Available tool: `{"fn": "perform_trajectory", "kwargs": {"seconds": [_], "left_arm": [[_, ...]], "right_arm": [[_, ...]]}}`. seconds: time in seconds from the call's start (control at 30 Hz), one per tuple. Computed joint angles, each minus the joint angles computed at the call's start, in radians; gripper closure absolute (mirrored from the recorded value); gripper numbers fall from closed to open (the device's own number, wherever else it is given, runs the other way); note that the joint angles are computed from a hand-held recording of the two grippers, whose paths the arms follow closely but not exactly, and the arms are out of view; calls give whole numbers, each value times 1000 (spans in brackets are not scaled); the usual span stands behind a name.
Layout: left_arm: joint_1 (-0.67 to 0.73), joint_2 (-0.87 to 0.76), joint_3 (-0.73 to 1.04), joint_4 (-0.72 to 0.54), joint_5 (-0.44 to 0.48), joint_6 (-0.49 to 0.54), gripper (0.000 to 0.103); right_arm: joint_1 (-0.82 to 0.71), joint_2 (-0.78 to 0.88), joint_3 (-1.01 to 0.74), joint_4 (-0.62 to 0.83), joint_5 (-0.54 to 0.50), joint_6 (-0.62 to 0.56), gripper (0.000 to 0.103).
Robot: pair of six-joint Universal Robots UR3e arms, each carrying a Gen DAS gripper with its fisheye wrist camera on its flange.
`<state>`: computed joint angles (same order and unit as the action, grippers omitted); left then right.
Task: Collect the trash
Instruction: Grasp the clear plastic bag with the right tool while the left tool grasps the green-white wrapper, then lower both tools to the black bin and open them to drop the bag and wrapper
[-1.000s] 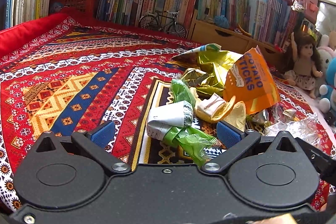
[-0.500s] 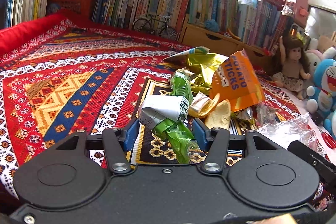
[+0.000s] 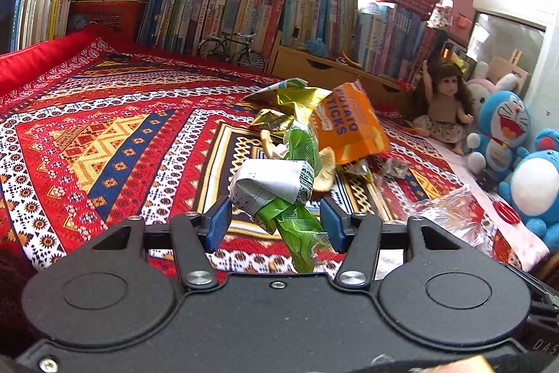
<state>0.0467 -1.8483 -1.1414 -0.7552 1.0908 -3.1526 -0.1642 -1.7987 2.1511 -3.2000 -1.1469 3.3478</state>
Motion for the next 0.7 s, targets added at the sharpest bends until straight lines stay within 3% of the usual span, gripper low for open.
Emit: {"fn": "perform_trajectory", "kwargs": {"seconds": [0.27,0.5,0.53,0.6,0.7], "left_arm": [[51,217,-234,-28,-96,94,50],[94,384,-379,-119,-123,196,50],[107,408,-400,-134,-133,212,51],[129,459,-454,-138,-145,228,62],[142,515,-516,-151,-141,282,62]], "right_arm": [[-44,-209,117,121,100,-71,24],[-66,-387,183,285,142,-132,24],[-71,-418,194,320,149,-148,24],[-60,-459,212,363,137,-166,24],[-38,-499,229,422,118,-178,24]]}}
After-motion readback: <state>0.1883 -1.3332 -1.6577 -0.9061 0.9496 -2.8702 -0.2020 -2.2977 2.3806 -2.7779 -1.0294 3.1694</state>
